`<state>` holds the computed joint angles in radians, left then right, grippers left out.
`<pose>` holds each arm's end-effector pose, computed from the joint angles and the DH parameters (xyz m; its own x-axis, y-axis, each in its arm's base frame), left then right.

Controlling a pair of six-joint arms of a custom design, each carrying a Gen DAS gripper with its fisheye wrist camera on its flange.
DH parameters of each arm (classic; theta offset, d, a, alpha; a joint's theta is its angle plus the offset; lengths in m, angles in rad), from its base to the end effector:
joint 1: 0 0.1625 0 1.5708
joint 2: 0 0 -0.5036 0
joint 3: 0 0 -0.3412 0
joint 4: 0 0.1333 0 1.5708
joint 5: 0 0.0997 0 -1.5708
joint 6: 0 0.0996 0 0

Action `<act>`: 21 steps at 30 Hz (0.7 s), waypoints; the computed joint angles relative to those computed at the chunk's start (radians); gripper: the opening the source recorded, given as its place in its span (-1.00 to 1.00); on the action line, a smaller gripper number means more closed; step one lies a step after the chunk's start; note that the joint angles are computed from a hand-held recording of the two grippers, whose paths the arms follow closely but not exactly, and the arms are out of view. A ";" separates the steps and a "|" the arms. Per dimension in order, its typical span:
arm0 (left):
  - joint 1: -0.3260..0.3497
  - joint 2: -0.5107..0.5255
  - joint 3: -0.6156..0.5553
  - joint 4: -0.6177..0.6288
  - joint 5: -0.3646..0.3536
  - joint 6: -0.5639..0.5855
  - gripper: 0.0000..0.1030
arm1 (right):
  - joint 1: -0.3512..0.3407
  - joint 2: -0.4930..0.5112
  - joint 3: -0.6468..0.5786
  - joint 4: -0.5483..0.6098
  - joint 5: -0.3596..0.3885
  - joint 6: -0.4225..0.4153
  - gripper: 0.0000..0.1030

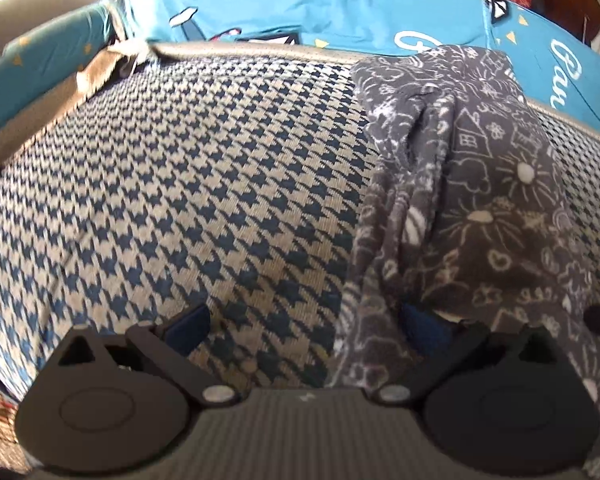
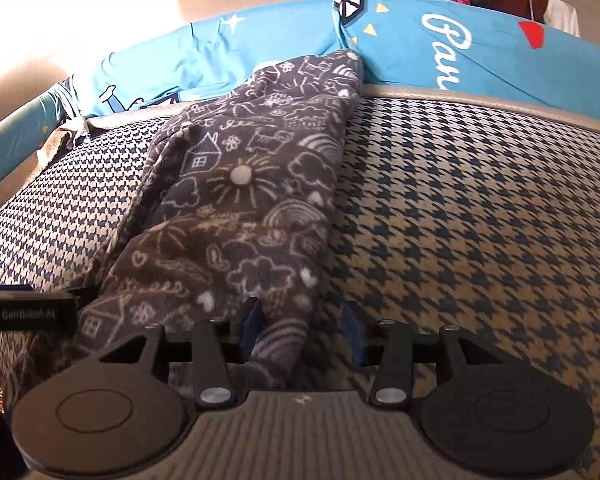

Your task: Fold clothes

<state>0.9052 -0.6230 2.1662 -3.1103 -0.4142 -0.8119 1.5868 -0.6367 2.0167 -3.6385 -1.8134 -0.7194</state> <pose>-0.1433 -0.5460 0.0748 -0.6645 -0.3979 -0.6326 0.1968 0.7235 -0.6617 0.1191 -0.6062 0.1155 -0.7238 -0.4061 0.5579 -0.6505 0.6714 -0.3552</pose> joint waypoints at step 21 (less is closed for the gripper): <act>-0.057 -0.007 0.058 0.036 0.006 -0.106 1.00 | -0.020 -0.055 0.213 -0.114 0.149 -0.129 -0.12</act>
